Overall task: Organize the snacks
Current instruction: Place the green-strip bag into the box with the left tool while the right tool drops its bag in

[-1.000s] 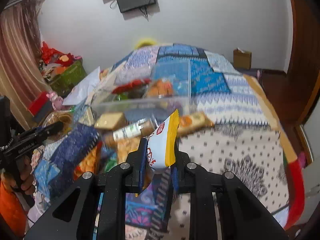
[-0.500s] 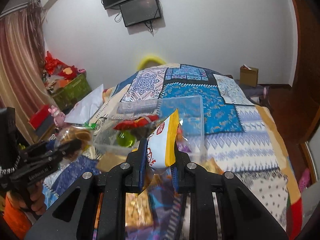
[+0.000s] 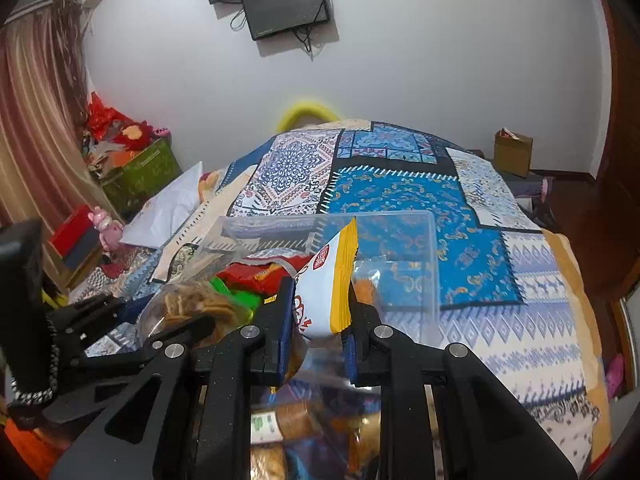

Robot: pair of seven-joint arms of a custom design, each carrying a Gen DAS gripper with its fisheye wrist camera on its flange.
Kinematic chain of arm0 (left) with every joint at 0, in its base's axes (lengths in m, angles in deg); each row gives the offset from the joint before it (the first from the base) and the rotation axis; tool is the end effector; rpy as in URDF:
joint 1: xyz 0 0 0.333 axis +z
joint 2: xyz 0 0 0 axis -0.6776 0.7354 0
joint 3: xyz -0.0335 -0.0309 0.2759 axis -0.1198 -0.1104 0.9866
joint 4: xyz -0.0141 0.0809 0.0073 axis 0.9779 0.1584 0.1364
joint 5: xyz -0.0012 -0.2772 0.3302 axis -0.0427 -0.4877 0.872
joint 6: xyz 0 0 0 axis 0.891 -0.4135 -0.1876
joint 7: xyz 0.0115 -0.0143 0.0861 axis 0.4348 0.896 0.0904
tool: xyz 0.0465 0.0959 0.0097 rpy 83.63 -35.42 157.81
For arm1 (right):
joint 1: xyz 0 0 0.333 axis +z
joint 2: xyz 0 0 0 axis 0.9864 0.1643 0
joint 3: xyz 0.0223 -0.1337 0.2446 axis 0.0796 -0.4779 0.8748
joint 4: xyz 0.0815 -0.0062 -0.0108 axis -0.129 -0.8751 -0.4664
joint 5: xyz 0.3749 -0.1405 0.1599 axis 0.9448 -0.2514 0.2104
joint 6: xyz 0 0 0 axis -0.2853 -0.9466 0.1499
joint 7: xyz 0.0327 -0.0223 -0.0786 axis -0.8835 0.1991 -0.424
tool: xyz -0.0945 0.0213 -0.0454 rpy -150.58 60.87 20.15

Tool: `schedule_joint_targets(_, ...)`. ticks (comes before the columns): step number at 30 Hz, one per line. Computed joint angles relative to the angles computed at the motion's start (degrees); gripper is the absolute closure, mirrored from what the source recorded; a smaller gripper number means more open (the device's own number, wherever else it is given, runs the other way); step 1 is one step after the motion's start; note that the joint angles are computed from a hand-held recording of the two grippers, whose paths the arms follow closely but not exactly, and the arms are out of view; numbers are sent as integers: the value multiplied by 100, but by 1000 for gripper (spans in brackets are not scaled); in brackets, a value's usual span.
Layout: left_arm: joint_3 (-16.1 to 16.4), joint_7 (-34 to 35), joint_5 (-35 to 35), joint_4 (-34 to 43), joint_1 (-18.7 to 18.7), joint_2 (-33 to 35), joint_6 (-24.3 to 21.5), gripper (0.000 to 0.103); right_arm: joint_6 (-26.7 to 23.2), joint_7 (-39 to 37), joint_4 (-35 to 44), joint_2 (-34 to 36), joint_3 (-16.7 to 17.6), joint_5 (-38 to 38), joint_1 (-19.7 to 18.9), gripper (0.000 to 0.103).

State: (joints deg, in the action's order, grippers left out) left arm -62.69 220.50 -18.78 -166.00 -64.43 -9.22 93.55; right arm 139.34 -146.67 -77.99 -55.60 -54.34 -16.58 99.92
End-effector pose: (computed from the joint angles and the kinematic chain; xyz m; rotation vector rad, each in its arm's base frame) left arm 0.4690 -0.1974 0.4041 -1.0451 2.4450 -1.0832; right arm 0.3652 0.3247 0.4189 -1.4053 1.8607 -0.6779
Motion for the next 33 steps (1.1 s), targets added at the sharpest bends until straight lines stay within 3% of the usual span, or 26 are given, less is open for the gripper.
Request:
schedule_joint_targets(6,-193,-396,396,369,118,570,109,58,121,-91,200,362,-102,-91,-63,84)
schedule_joint_targets(15,-331,-668,603,556,261,809,-13,56,227,-279,315,689,-329,31,10,84)
schedule_joint_targets(24,-295,-1129,816,436,407,590,-276,41,-192,-946,353,752,-394,557,230,78)
schedule_joint_targets(27,-195,-961,655,277,345,339,-334,35,-504,-1204,390,736,-407,807,329,61)
schedule_joint_targets(29,-164,-930,636,158,317,169,-312,33,-754,-1134,370,632,-323,784,347,43)
schedule_joint_targets(33,-94,-1031,732,-68,280,-181,-333,26,-861,-1059,198,297,-293,841,444,38)
